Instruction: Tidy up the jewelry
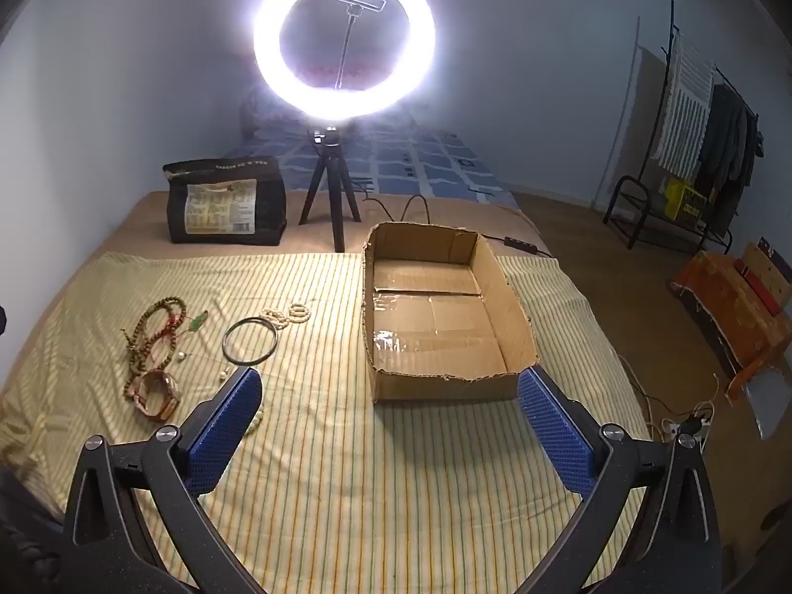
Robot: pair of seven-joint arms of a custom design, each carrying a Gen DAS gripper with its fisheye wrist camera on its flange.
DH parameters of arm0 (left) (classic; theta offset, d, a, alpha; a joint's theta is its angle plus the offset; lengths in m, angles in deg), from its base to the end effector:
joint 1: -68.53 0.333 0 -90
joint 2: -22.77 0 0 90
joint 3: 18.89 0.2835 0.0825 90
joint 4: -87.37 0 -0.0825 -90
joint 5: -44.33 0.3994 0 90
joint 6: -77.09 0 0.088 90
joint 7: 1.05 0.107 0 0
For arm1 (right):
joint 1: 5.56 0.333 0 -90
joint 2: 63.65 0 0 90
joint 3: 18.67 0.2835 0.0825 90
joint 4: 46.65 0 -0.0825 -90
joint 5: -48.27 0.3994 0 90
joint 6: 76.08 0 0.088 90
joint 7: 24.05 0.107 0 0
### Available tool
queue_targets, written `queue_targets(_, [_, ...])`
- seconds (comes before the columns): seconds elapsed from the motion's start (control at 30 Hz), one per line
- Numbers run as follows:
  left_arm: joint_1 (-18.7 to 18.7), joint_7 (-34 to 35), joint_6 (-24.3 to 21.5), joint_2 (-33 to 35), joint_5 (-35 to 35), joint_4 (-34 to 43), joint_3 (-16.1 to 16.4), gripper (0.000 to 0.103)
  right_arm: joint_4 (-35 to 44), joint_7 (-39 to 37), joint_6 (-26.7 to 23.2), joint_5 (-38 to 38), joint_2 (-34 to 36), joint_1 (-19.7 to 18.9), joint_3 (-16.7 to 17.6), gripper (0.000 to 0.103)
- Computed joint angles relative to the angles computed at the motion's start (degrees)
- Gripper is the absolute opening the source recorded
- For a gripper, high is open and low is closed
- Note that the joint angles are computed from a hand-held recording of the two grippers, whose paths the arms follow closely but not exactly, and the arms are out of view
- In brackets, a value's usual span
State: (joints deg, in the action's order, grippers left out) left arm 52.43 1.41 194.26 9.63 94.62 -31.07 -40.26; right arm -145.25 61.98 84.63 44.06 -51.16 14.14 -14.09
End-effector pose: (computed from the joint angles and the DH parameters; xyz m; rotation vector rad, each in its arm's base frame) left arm 0.4467 -0.3033 0.5292 -1.9787 1.1421 -0.5203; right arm 0.6226 0.2797 0.5233 -2.0616 1.1661 -0.6650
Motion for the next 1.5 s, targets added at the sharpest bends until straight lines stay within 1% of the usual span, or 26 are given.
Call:
queue_targets(0.03, [0.0, 0.1, 0.3, 0.1, 0.0, 0.0, 0.1, 0.103, -0.3, -0.2, 0.7, 0.5, -0.1, -0.1, 0.2, 0.103])
queue_targets(0.17, [0.0, 0.3, 0.6, 1.1, 0.6, 1.0, 0.1, 0.103, -0.6, -0.4, 0.3, 1.1, -0.5, -0.2, 0.3, 0.103])
queue_targets(0.2, [0.9, 0.4, 0.7, 1.5, 0.6, 1.4, -0.8, 0.103, 0.0, -0.8, -0.1, 1.5, -0.2, -0.3, 0.4, 0.103])
queue_targets(0.23, [-0.2, -0.4, 0.9, -0.2, 0.5, -0.2, 0.4, 0.103, 0.7, -0.4, -0.4, 1.2, 0.2, -0.1, 0.2, 0.103])
queue_targets(0.37, [0.1, -0.2, 1.1, -0.2, 0.7, -0.1, 0.2, 0.103, 1.3, -0.5, -0.9, 1.3, 0.5, 0.0, 0.3, 0.103])
queue_targets(0.5, [0.3, -0.3, 0.8, 0.3, 1.6, 0.6, 0.0, 0.103, 0.3, -0.2, 0.4, 1.0, 0.1, 0.2, 0.2, 0.103])
queue_targets(0.53, [0.3, -0.3, 0.7, 0.5, 1.8, 0.9, -0.1, 0.103, 0.3, -0.2, 0.4, 0.9, 0.1, 0.2, 0.2, 0.103])
queue_targets(0.57, [0.0, -1.3, 0.4, -0.8, 1.9, -0.2, -0.3, 0.103, 0.4, -0.3, 0.4, 1.0, 0.1, 0.2, 0.2, 0.103])
queue_targets(0.87, [0.0, -2.0, -0.1, -0.5, 3.1, 0.1, -0.8, 0.103, -0.1, -1.1, 0.5, 1.6, -0.1, 0.0, 0.4, 0.103])
queue_targets(1.5, [0.0, -2.4, -0.4, -1.0, 3.2, -0.4, -0.6, 0.103, -0.3, -1.8, 0.6, 2.1, -0.1, 0.1, 0.6, 0.103])
